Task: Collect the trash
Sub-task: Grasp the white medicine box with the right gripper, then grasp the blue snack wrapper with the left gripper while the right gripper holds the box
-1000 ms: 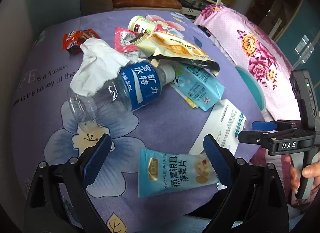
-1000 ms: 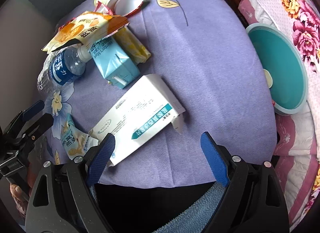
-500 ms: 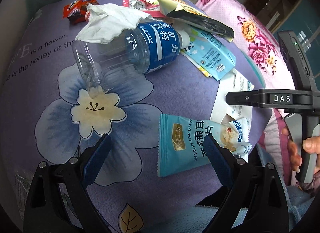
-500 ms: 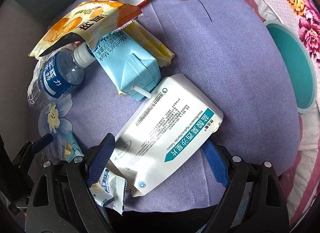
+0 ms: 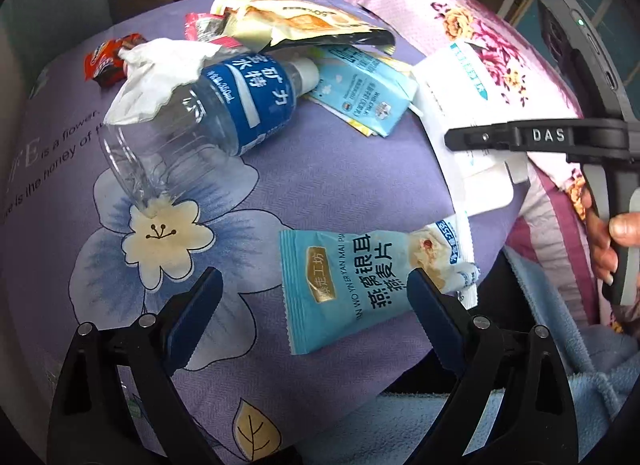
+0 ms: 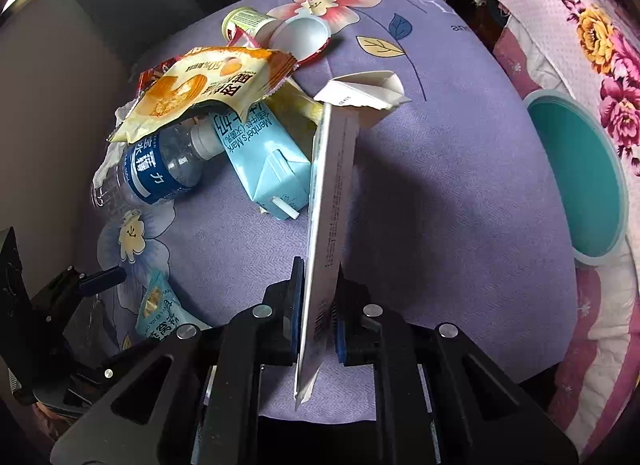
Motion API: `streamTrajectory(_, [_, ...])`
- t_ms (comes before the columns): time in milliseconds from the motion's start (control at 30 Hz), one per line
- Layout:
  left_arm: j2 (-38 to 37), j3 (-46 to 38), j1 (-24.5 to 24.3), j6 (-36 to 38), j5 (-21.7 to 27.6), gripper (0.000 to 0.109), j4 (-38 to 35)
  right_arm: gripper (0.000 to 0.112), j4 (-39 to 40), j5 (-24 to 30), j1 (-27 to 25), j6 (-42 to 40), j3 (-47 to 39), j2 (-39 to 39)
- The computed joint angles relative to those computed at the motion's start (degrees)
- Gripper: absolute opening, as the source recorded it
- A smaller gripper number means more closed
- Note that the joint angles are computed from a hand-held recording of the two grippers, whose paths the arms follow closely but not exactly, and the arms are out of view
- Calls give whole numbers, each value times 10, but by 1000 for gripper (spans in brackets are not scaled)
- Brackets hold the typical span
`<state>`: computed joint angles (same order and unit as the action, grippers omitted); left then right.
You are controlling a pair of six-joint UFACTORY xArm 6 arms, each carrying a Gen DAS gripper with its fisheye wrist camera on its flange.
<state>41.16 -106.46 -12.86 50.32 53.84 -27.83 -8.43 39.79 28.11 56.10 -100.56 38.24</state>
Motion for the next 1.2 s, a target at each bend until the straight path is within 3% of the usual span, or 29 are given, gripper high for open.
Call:
streamTrajectory(167, [-47,76,-23,110,-58,93,24,12,-18,-29,-13,28,72,-46])
streamTrajectory(300, [-61,116,-43,144,-112,93,73,12,-20,-48,-17,29,100,-66])
streamTrajectory(567, [-1,37,-59,75,-94,94,89,12,-32,-83,-26,47,136,-90])
streamTrajectory(700, [37,-37,-55,33,-51,93,93,12,-24,-91,-28,39,148,-100])
streamTrajectory(833, [29,-55,-55,89,-30,93,110,12,-15,-96,-27,16,149,-104])
streamTrajectory(1067, [-19,28,-63,191,-55,93,174,12,-9,-84,-16,-12,154,-115])
streamTrajectory(1200, [-14,50,-81,197,-83,93,200,12,-2,-85,-14,-10,175,-129])
